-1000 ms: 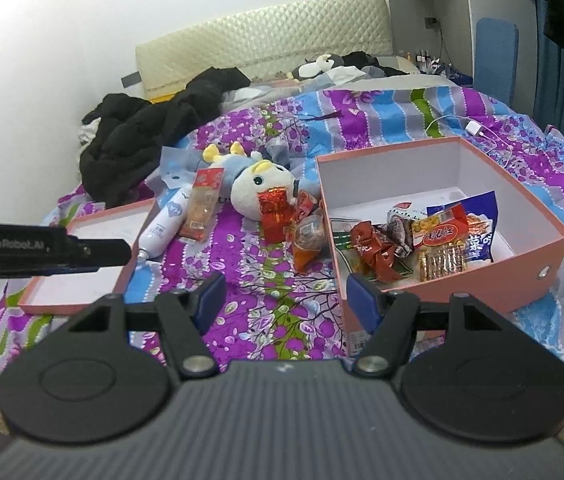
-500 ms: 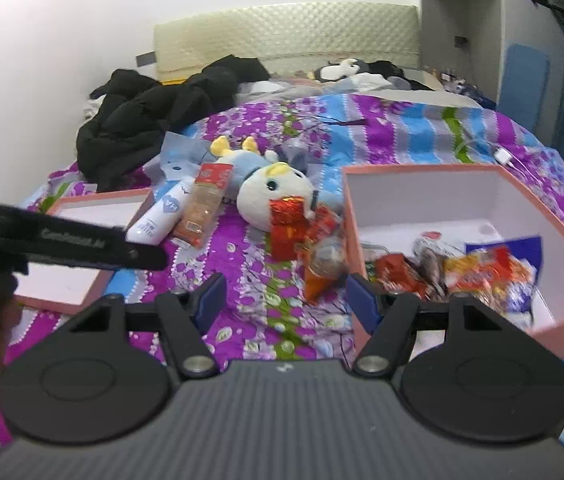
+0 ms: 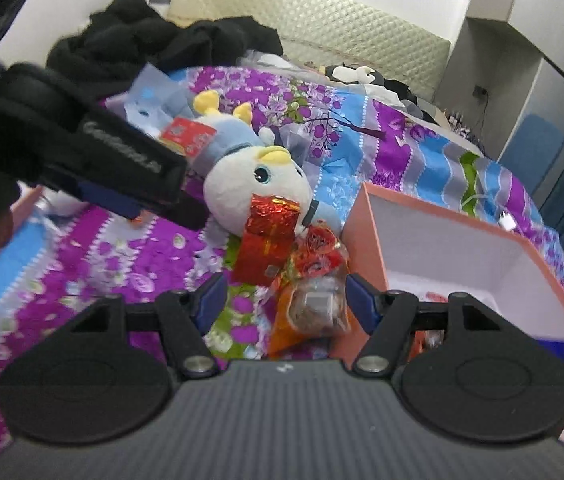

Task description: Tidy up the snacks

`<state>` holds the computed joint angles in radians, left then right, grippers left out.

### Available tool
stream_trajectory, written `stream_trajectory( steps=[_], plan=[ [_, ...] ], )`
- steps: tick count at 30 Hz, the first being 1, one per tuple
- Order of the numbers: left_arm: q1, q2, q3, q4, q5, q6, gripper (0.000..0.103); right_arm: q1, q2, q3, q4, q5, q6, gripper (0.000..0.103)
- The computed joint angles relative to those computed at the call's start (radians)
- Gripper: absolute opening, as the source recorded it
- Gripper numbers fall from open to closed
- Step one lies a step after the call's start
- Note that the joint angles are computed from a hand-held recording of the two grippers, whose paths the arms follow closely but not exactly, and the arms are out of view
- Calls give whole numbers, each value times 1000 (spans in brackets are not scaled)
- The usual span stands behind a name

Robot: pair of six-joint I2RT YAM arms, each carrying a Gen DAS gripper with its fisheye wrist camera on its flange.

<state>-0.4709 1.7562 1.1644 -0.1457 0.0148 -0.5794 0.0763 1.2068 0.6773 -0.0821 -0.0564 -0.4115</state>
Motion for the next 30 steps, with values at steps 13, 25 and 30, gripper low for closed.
stream_trajectory(
  steps=[13,25,30],
  plan=[
    [112,388,392,-11,195,145,57,132,369,59,354,284,-225,68],
    [155,489,513,-72,329,183,44,172,563,139,484,418,-354,79],
    [148,508,530,-83,343,174,28,172,625,210,407,433,-362,78]
  ],
)
